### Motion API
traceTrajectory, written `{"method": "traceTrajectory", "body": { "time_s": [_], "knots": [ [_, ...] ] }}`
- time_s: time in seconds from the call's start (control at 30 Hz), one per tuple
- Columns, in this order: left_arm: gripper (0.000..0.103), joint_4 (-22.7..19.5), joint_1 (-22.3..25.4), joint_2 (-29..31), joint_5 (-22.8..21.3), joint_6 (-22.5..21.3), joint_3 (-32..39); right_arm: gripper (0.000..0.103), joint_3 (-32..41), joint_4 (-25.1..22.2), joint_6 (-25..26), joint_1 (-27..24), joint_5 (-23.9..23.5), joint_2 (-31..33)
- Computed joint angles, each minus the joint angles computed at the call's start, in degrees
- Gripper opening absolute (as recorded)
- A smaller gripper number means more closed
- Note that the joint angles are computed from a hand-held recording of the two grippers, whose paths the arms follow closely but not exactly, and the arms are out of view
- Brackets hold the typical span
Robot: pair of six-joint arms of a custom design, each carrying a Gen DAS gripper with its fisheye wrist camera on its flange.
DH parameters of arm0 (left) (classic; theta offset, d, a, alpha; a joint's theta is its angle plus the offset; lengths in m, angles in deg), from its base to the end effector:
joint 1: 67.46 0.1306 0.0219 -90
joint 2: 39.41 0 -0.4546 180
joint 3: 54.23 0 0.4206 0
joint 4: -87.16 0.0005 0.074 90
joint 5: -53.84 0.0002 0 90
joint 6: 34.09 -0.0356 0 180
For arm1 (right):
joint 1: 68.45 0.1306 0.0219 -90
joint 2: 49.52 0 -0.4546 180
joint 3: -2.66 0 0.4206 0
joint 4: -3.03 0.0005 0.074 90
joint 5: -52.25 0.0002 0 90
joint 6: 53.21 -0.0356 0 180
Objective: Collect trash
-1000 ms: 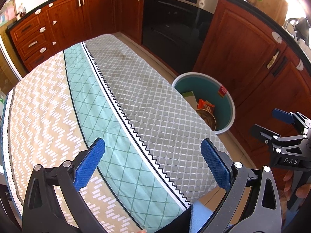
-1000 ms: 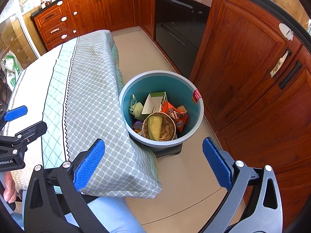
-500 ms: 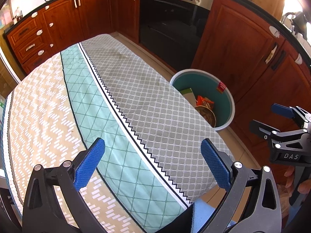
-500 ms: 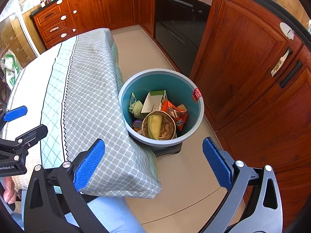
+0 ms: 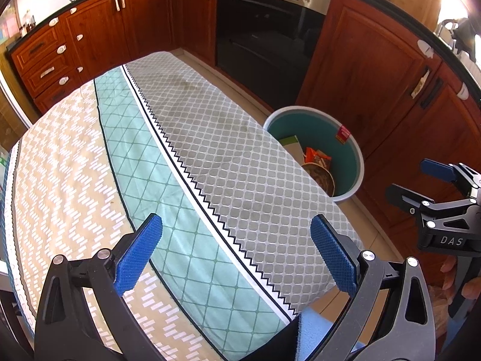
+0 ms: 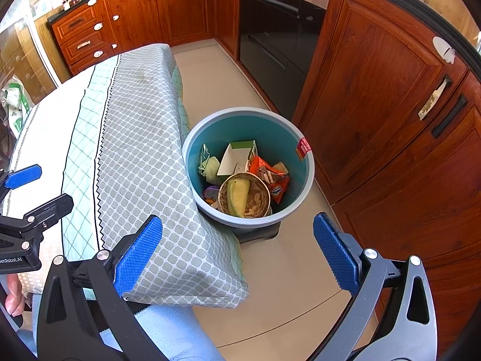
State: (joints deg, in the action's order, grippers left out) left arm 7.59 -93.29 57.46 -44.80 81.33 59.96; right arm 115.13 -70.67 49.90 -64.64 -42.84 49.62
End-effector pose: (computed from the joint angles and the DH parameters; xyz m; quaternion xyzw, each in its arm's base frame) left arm 0.4778 -0.2259 0.6104 -0.0146 0.9681 -0.0375 0.2472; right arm 0.5559 0.0397 0.5812 -0.1533 0.9536 0.0221 0.2581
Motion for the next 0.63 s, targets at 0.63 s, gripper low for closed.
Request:
{"method": "traceTrajectory", "body": {
  "time_s": [0.63],
  "knots": [
    [0.099, -0.5, 0.0, 0.3, -0.4, 0.5, 0.1, 0.096, 0.0, -0.1, 0.0, 0.1, 0.4, 0.2]
  ]
}}
